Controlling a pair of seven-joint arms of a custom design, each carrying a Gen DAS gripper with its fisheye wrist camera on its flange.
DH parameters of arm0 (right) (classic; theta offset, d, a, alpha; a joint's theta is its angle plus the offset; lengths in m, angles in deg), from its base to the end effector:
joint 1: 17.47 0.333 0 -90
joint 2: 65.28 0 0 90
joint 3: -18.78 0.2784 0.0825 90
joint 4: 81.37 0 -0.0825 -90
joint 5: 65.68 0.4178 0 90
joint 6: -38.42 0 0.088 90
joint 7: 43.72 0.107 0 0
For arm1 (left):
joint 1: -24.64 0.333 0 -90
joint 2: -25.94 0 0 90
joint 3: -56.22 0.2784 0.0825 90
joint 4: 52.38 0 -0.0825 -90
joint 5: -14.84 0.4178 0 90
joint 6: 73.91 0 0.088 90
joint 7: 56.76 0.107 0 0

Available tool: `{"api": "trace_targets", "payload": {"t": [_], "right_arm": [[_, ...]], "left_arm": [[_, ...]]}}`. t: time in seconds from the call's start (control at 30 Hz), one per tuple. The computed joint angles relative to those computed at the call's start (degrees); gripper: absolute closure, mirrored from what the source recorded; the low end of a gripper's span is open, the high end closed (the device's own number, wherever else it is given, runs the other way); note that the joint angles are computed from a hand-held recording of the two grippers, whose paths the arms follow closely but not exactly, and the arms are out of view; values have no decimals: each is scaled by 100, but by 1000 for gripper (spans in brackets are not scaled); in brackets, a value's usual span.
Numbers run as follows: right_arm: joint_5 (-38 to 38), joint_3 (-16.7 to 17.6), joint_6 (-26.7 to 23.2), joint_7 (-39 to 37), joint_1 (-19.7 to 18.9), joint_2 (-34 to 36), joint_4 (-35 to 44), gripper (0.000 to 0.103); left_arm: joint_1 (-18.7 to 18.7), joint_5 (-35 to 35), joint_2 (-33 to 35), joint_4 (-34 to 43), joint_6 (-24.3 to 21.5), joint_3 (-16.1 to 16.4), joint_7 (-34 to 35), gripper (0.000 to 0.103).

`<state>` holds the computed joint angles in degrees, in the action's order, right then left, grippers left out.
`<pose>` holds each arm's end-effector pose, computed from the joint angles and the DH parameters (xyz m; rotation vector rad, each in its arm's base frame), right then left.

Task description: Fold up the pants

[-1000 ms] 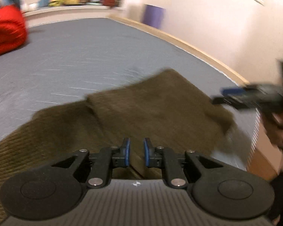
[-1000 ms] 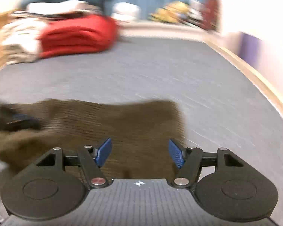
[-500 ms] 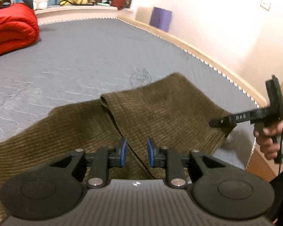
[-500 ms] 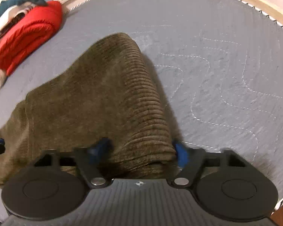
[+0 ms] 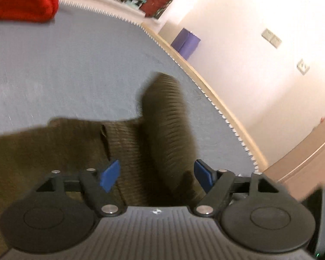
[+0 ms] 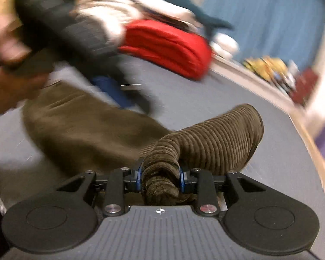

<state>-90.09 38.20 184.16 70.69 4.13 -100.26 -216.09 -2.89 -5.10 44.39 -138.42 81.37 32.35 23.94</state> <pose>0.3453 0.3363 0.5882 -2.1073 1.1497 -0.9110 0.4942 -0.5304 0.5602 1.4630 -2.2183 1.3853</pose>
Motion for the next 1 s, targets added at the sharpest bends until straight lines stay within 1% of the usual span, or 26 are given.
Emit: {"api": "trace_targets", "payload": {"t": [0.07,0.1,0.13,0.17,0.23,0.33,0.43,0.5,0.57,0.6,0.63,0.7,0.73,0.77,0.8,0.83,0.9,0.97,1.0], "right_arm": [[-56,79,19,-252,125,213,162,72],[-66,93,21,-333,176,287,225,72],[-77,114,23,-390,217,371,301,72],[-74,110,31,-455,253,476,399,72],[-51,124,16,-472,324,576,507,73],[-107,133,2,-480,346,726,654,74],[-94,68,-1,-506,392,782,696,74],[-88,43,21,-495,418,715,625,74],[-78,37,35,-488,421,739,628,74],[-72,29,39,-495,428,730,613,74],[-68,20,37,-511,434,721,601,74],[-53,-7,42,-567,443,737,608,72],[56,-83,60,-669,505,740,614,69],[307,-248,133,-863,644,700,593,65],[587,-403,252,-1053,780,676,576,65],[944,-597,416,-1302,956,642,562,65],[1838,-1050,679,-1946,1394,582,562,59],[2584,-1348,844,-2328,1659,541,597,50],[2772,-1359,900,-2364,1636,538,614,49]], "left_arm": [[110,-322,114,109,-101,-109,71,20],[101,-330,177,183,-174,-89,30,19],[25,-174,244,277,-254,11,-132,19],[-114,136,310,382,-347,187,-456,19],[-211,463,384,493,-524,347,-902,19],[-59,292,539,591,-609,224,-1022,19],[-37,285,771,834,-781,189,-1075,23],[-3,203,847,862,-767,114,-986,31],[-15,254,907,941,-722,112,-853,61],[-85,416,916,977,-691,177,-833,70],[-108,507,893,963,-659,195,-771,82],[-138,658,751,802,-540,254,-766,85],[-130,714,650,683,-463,277,-767,85],[-96,765,496,505,-367,304,-750,86],[-56,810,310,284,-270,337,-763,86],[14,831,102,59,-196,375,-788,86],[186,822,-400,-485,-38,476,-930,86],[229,1288,-943,-1056,-12,762,-1589,86],[286,1498,-1174,-1292,-67,847,-1877,86]]}}
